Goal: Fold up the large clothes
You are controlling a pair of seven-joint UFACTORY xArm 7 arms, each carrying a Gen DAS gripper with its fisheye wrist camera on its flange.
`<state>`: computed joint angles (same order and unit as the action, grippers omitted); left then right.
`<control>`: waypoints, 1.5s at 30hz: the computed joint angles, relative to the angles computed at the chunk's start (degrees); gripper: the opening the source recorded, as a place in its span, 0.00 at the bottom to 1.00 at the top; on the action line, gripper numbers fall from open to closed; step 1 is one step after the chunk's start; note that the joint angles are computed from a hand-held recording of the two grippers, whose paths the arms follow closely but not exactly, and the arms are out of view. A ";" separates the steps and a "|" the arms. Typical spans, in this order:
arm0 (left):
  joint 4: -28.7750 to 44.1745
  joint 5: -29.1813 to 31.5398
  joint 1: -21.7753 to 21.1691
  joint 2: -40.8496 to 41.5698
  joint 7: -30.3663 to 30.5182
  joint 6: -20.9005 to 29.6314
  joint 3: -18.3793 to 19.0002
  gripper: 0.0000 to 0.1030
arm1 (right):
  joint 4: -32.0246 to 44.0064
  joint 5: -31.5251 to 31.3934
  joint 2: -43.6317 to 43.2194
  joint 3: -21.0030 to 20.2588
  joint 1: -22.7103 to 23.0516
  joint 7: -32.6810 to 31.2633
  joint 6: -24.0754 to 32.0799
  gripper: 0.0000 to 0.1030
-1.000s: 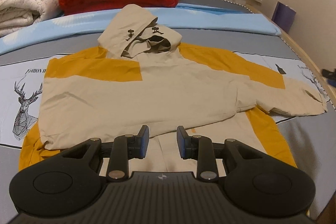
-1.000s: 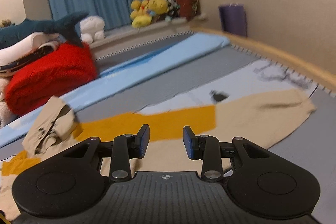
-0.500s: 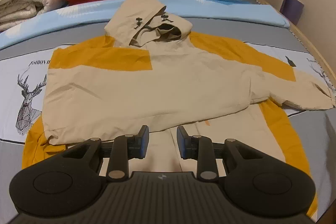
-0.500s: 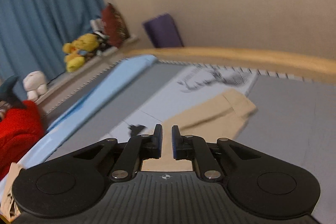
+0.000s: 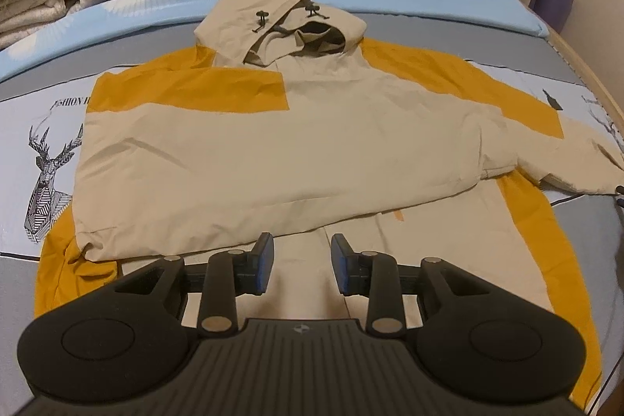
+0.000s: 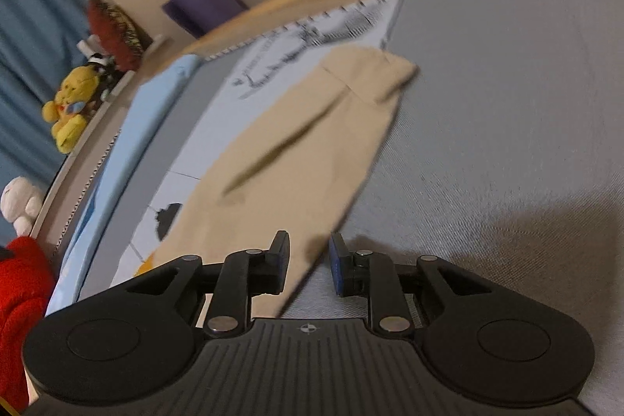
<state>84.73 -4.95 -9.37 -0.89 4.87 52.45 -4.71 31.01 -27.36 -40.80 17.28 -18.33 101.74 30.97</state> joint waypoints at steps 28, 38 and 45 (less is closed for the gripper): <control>4.06 -1.15 2.30 2.25 -1.43 2.17 1.45 0.35 | 28.68 -25.77 16.20 14.99 -7.43 2.54 19.28 0.00; 13.28 -3.61 7.16 6.87 -7.10 5.02 4.21 0.34 | 74.07 -54.71 58.45 35.01 13.21 -19.93 10.55 0.02; 20.65 -4.90 11.73 11.37 -13.10 8.35 5.75 0.35 | 96.33 -46.21 74.50 34.11 37.51 -44.00 23.89 0.22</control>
